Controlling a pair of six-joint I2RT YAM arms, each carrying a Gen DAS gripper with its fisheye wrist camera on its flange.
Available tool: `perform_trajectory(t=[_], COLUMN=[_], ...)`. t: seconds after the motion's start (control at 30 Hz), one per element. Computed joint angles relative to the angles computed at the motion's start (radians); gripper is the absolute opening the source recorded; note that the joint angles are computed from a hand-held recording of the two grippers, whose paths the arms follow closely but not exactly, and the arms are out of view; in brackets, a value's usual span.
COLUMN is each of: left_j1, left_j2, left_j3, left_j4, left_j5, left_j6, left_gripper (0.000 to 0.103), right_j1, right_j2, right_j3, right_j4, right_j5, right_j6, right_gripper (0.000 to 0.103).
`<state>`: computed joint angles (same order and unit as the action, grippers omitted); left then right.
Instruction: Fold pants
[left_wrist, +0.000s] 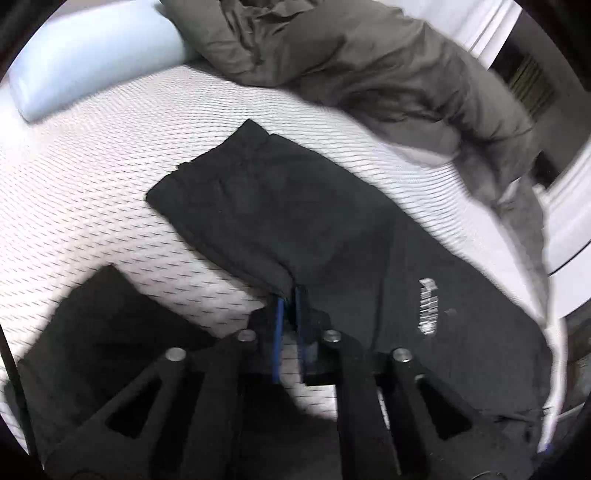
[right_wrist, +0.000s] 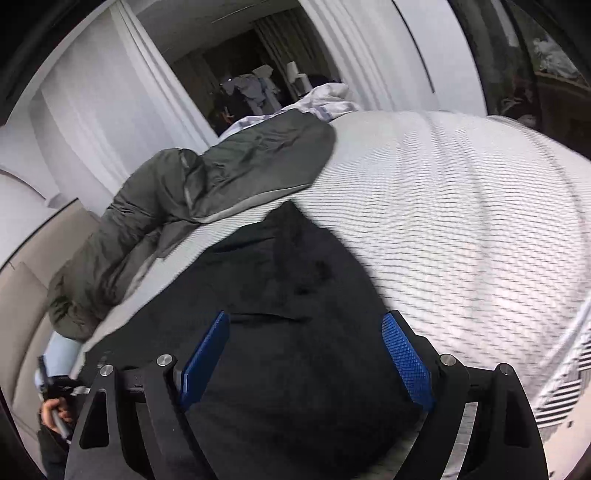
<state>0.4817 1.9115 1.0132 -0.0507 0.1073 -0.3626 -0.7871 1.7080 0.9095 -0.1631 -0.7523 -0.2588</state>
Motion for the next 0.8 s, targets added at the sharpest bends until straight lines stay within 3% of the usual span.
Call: perform_trajectory(t=[0.07, 0.13, 0.2, 0.27, 0.37, 0.43, 0.6, 0.7, 0.8], left_j1=[0.01, 0.038, 0.09, 0.144, 0.271, 0.4, 0.663, 0.669, 0.606], left_j2=[0.0, -0.056, -0.202, -0.329, -0.59, -0.711, -0.671, -0.51, -0.428], left_j3=[0.017, -0.043, -0.195, -0.317, -0.504, -0.583, -0.629, -0.619, -0.613], left_j4=[-0.057, -0.025, 0.045, 0.088, 0.078, 0.017, -0.046, 0.025, 0.116], left_j5=[-0.008, 0.044, 0.105, 0.126, 0.154, 0.225, 0.486, 0.506, 0.478], left_j6=[0.014, 0.031, 0.058, 0.084, 0.124, 0.157, 0.272, 0.329, 0.299], left_gripper=[0.012, 0.015, 0.034, 0.078, 0.098, 0.099, 0.093, 0.073, 0.07], right_j1=[-0.048, -0.086, -0.13, -0.161, -0.188, -0.188, -0.189, -0.18, -0.169], right_j2=[0.029, 0.06, 0.085, 0.094, 0.114, 0.123, 0.144, 0.129, 0.121], right_j3=[0.024, 0.047, 0.064, 0.06, 0.053, 0.038, 0.018, -0.009, -0.027], right_j4=[-0.034, -0.071, -0.129, -0.152, -0.198, -0.204, -0.246, -0.249, -0.249], right_j5=[-0.002, -0.018, -0.042, -0.058, -0.075, -0.079, -0.103, -0.107, -0.109], right_j6=[-0.032, -0.05, -0.098, -0.143, -0.209, -0.23, -0.291, -0.302, -0.296], right_gripper=[0.086, 0.086, 0.086, 0.087, 0.087, 0.087, 0.087, 0.087, 0.087])
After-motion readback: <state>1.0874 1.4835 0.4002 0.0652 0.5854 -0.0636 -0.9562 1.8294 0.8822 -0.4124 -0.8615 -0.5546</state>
